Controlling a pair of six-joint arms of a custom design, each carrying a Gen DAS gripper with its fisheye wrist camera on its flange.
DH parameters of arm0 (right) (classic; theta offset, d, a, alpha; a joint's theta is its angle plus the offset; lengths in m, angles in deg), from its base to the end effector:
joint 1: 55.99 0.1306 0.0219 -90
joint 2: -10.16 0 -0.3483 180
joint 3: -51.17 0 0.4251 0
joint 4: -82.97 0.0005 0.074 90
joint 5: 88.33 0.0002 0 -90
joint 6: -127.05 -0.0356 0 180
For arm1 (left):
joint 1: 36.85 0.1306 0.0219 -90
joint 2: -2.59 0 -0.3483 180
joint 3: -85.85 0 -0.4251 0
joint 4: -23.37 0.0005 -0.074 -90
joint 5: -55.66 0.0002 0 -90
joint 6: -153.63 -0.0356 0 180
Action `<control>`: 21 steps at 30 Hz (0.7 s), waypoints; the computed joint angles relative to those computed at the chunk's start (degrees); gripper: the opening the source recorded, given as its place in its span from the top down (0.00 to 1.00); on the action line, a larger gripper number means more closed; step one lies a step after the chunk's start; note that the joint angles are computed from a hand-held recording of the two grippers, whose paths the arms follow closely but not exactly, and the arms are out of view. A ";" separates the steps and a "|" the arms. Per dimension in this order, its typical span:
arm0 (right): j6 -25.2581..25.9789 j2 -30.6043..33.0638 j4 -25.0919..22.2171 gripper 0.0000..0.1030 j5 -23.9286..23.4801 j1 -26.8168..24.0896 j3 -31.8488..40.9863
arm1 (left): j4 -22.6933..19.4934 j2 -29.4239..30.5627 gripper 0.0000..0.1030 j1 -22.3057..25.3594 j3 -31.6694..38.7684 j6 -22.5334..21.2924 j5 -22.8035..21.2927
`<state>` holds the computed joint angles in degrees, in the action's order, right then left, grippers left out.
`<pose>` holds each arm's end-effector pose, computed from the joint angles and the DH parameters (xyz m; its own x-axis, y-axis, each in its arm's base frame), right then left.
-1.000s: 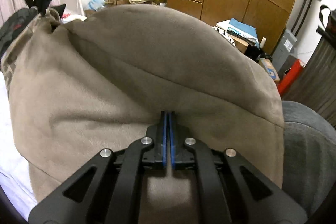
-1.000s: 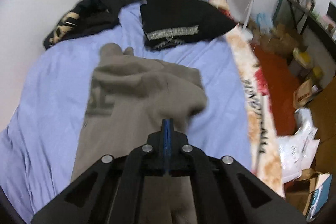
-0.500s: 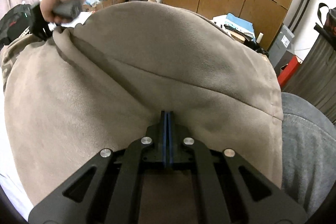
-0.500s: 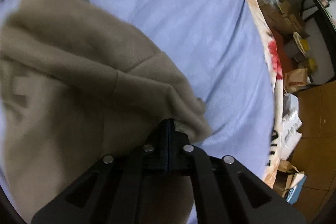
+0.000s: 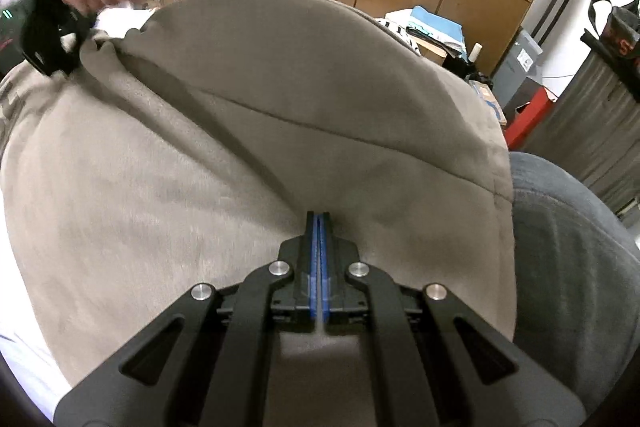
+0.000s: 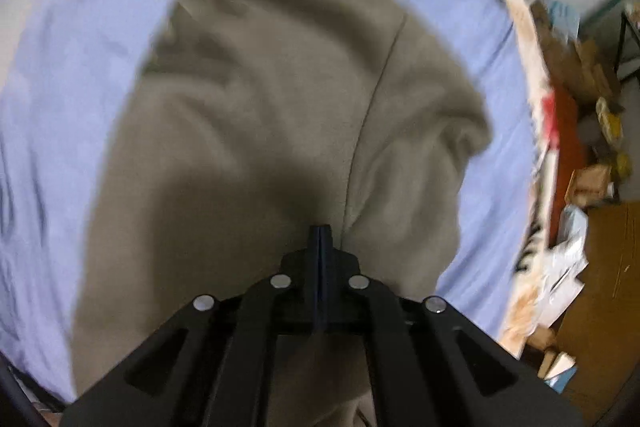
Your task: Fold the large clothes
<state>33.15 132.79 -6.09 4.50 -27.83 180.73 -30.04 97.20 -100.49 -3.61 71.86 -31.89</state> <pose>0.5710 0.3031 0.3667 -0.9030 -0.4063 -0.1399 -0.4049 0.9135 -0.0395 0.2347 -0.4782 0.3551 -0.5001 0.6872 -0.5269 0.8425 0.5268 -0.1126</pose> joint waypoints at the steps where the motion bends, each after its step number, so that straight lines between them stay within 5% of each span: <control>1: -1.44 -0.35 1.73 1.00 -1.49 -0.48 -2.04 | 0.29 -0.04 1.00 -0.18 -0.24 -0.23 -0.65; 8: -6.01 2.92 4.84 1.00 -6.59 -2.05 -3.14 | 1.02 1.20 1.00 -0.57 0.15 0.04 -3.48; 14: -6.32 -1.41 5.52 1.00 -5.94 -1.77 -5.95 | 1.73 0.93 1.00 -0.37 -0.43 -0.36 -2.10; 17: -5.66 -8.13 6.50 1.00 -6.72 -1.32 -8.69 | 3.88 -1.23 1.00 0.58 -2.46 0.26 0.37; 21: -5.94 -22.71 7.97 0.99 -9.74 -1.41 -18.96 | 0.24 -3.91 0.98 1.00 -2.28 1.11 -2.08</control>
